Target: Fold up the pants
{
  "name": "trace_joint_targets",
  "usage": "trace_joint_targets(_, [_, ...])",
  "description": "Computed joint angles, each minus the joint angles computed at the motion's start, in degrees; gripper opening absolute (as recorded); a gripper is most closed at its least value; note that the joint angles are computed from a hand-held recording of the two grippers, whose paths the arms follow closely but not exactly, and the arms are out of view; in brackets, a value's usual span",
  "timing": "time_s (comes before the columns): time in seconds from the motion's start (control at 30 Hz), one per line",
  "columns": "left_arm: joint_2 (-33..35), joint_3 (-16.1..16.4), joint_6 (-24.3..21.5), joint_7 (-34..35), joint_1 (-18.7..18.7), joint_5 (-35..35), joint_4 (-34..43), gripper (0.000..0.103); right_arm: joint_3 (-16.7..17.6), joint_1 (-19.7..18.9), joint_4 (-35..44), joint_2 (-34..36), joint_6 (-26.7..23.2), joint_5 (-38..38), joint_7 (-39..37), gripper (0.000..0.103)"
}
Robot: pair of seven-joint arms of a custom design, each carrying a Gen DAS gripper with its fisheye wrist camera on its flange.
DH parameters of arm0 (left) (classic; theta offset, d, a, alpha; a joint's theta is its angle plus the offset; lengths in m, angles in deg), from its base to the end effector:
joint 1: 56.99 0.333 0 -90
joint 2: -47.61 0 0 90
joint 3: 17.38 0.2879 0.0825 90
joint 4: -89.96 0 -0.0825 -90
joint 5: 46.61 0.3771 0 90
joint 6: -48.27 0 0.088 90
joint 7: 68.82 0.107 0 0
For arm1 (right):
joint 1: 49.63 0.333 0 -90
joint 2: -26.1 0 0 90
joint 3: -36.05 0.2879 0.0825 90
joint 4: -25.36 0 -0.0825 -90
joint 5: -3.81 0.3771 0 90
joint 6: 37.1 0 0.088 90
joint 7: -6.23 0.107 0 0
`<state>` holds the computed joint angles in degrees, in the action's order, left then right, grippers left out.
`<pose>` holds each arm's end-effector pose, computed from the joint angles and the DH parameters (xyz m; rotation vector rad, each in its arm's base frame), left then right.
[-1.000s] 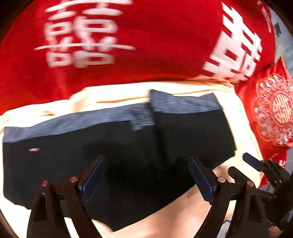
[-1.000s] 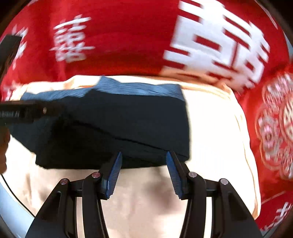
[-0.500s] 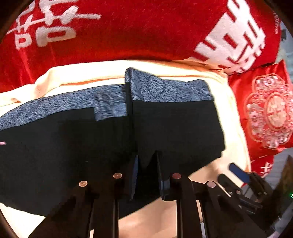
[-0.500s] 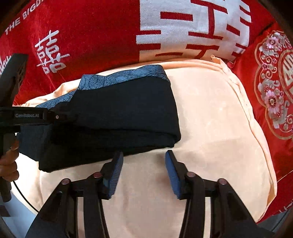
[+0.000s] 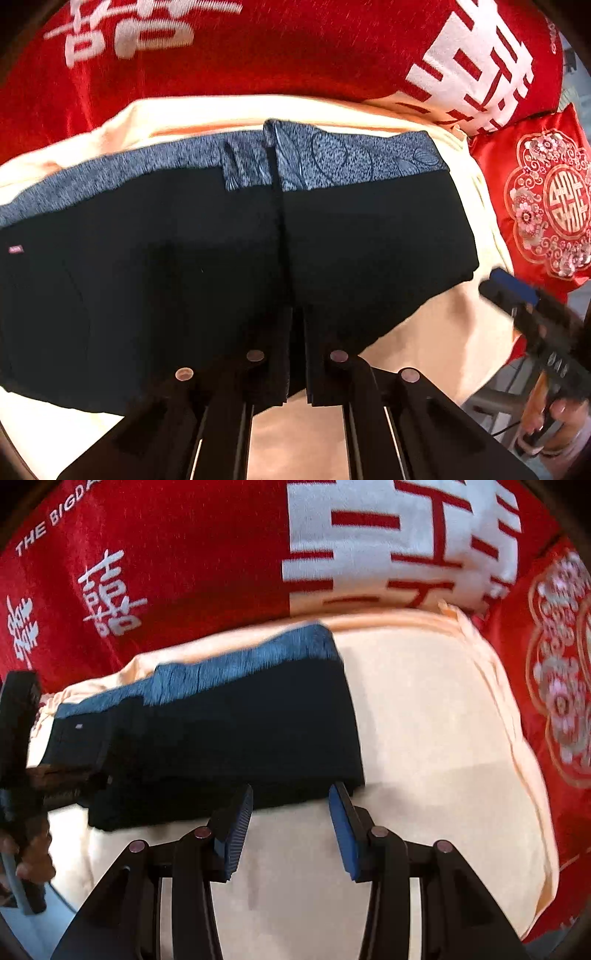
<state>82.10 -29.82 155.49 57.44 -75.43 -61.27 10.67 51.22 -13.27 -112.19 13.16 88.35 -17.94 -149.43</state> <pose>0.5923 -0.3457 0.3428 0.7208 -2.7132 0.2854 0.2997 0.3551 0.3794 -0.9763 2.7158 -0.4238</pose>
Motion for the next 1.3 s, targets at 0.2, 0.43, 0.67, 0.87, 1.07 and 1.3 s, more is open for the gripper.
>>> trace_joint_targets(0.2, [-1.94,0.34,3.47,-1.67,0.29,-0.46,-2.42,0.008,-2.9,-3.57,-2.81,0.16,5.34,-2.99,-2.92,0.047])
trace_joint_targets(0.43, [-3.14,1.73,7.08,-6.14,1.43,0.64,-4.09,0.071,-2.78,-3.99,8.49,14.47,6.76,-2.69,-10.8,0.049])
trace_joint_targets(0.67, [-4.25,3.48,10.2,-7.98,1.34,6.58,-5.59,0.071,-2.24,-1.29,18.71,20.38,3.66,-5.81,-15.43,0.051])
trace_joint_targets(0.87, [-4.8,4.52,12.12,-9.81,1.68,9.81,-7.17,0.071,-1.57,2.01,28.62,25.71,-6.88,-11.97,-28.9,0.058])
trace_joint_targets(1.07, [-5.53,5.11,12.82,-11.89,2.48,11.4,-8.45,0.071,-3.35,1.7,30.15,28.98,-3.11,-11.28,-33.55,0.046])
trace_joint_targets(1.3, [-6.19,6.46,12.82,-13.62,3.61,14.34,-9.46,0.071,-3.79,-0.61,25.52,27.24,7.84,-4.82,-29.36,0.02])
